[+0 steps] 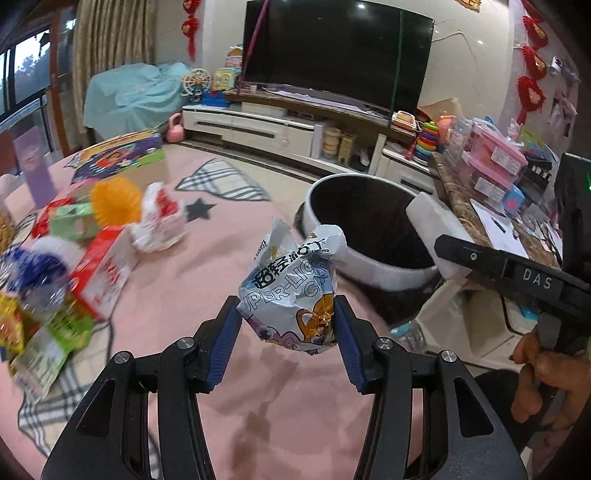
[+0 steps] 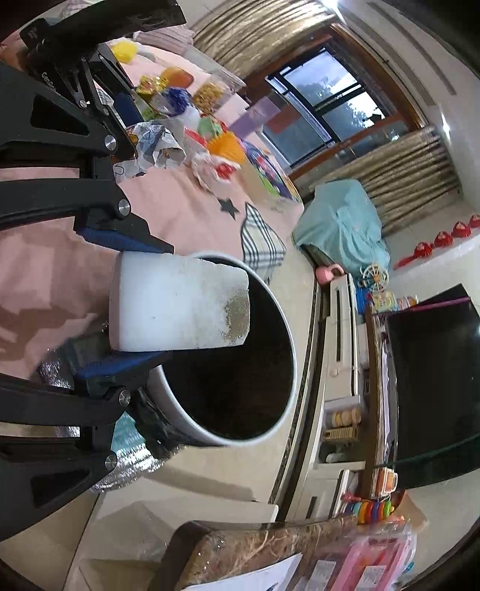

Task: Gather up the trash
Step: 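Carry the wrapper with the left tool while the right tool carries the foam block over the black bin, then open the left tool over the bin while the right tool releases the foam block into it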

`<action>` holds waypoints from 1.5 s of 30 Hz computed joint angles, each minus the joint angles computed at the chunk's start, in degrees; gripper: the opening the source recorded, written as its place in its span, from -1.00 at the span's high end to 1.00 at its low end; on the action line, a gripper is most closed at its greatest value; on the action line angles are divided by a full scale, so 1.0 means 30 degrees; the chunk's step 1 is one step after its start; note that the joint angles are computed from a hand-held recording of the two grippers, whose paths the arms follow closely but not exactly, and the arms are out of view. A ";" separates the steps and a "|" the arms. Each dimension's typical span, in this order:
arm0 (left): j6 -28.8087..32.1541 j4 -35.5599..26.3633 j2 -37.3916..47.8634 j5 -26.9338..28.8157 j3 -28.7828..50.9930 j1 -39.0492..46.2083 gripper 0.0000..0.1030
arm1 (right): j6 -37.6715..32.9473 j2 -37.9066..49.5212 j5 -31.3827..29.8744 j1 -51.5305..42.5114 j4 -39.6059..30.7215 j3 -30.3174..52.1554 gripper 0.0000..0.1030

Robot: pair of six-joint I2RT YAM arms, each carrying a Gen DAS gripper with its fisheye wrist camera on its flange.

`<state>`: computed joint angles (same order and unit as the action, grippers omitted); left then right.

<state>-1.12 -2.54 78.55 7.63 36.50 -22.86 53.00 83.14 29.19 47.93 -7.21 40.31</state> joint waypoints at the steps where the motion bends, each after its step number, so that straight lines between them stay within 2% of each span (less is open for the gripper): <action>1: -0.0128 -0.0060 0.0432 -0.0072 0.0500 -0.0277 0.03 | -0.0189 -0.0073 -0.0233 -0.0326 0.0054 -0.0060 0.04; 12: -0.0484 -0.0544 0.4726 -0.0830 0.5047 -0.2337 0.03 | -0.2632 -0.0162 -0.3670 -0.4533 0.0888 -0.0136 0.03; 19: -0.0215 -0.1290 0.6854 -0.0817 0.7342 -0.2770 0.01 | -0.3664 0.0477 -0.4754 -0.6081 0.0713 0.0353 0.01; 29: -0.0073 -0.2038 0.8362 -0.0992 0.8970 -0.3094 -0.03 | -0.4692 0.0921 -0.5844 -0.7416 0.0790 0.0644 -0.02; 31: -0.0098 -0.2127 0.8471 -0.1105 0.9088 -0.3119 -0.11 | -0.4686 0.1014 -0.5788 -0.7399 0.0708 0.0767 -0.04; 33: -0.0022 -0.2054 0.8404 -0.1219 0.9011 -0.3138 -0.39 | -0.4602 0.1114 -0.5965 -0.7534 0.0660 0.0820 -0.08; 35: 0.0011 -0.1950 0.8265 -0.1453 0.8887 -0.3169 -0.55 | -0.4513 0.1222 -0.6078 -0.7726 0.0521 0.0922 -0.20; 36: 0.0014 -0.1919 0.8171 -0.1465 0.8811 -0.3151 -0.57 | -0.4453 0.1210 -0.6074 -0.7764 0.0489 0.0919 -0.35; 37: -0.0011 -0.1900 0.8089 -0.1473 0.8756 -0.3144 -0.57 | -0.4408 0.1111 -0.6076 -0.7763 0.0552 0.0837 -0.39; 42: -0.0255 -0.1159 0.6461 -0.0993 0.6796 -0.2519 -0.58 | -0.3625 0.0011 -0.5731 -0.7232 0.0984 -0.0051 -0.40; 45: -0.0466 -0.0338 0.4996 -0.0594 0.4865 -0.1880 -0.60 | -0.2916 -0.0445 -0.5076 -0.6391 0.1280 -0.0503 -0.53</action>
